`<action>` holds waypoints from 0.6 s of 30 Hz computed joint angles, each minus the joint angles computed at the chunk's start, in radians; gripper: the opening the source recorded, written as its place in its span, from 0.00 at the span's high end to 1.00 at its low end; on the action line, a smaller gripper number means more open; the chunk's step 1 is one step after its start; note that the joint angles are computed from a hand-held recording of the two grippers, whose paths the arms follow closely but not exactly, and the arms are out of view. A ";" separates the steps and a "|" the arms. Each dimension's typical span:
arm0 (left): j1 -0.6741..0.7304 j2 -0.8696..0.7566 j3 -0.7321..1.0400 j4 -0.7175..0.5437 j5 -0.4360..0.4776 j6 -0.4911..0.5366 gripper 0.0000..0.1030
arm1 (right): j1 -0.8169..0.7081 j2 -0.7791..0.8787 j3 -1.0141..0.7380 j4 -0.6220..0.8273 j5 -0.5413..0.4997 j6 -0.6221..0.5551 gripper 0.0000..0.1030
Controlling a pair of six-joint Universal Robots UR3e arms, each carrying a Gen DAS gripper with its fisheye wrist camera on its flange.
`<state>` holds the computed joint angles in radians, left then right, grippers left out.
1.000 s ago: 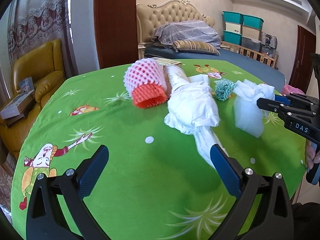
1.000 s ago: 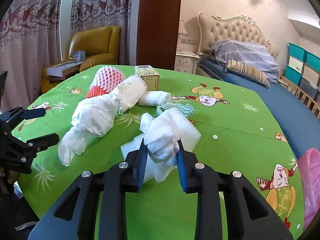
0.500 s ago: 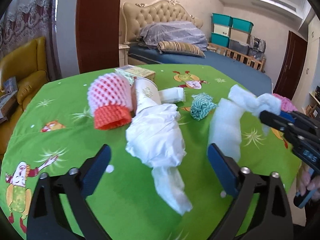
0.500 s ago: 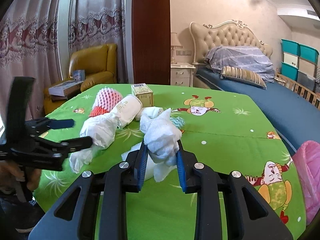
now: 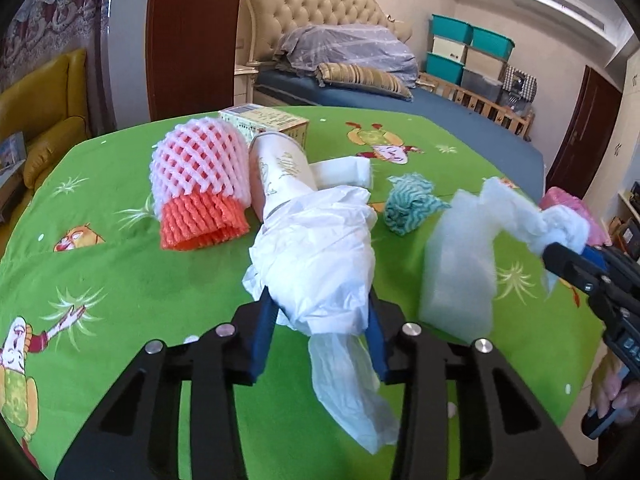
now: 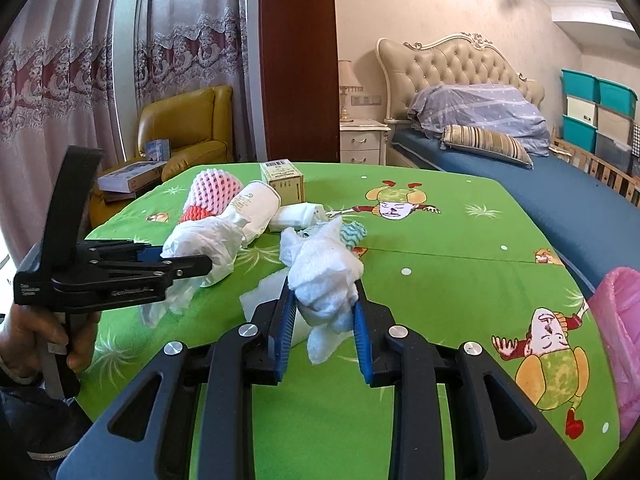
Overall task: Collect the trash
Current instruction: 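Grasp a white plastic bag with the left tool while the right tool grasps a white tissue, then carry the plastic bag and tissue over the pink bin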
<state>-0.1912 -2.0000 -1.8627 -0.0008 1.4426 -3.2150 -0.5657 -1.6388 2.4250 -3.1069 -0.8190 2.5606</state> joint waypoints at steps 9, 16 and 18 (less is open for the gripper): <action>0.008 0.104 -0.159 0.137 -0.002 0.017 0.63 | -0.012 -0.005 0.014 0.007 0.005 -0.005 0.74; -0.019 0.133 -0.203 0.216 0.026 0.039 0.63 | -0.036 -0.032 0.035 0.008 0.027 -0.019 0.74; -0.033 0.134 -0.208 0.237 0.043 0.045 0.63 | -0.048 -0.046 0.042 0.011 0.032 -0.024 0.74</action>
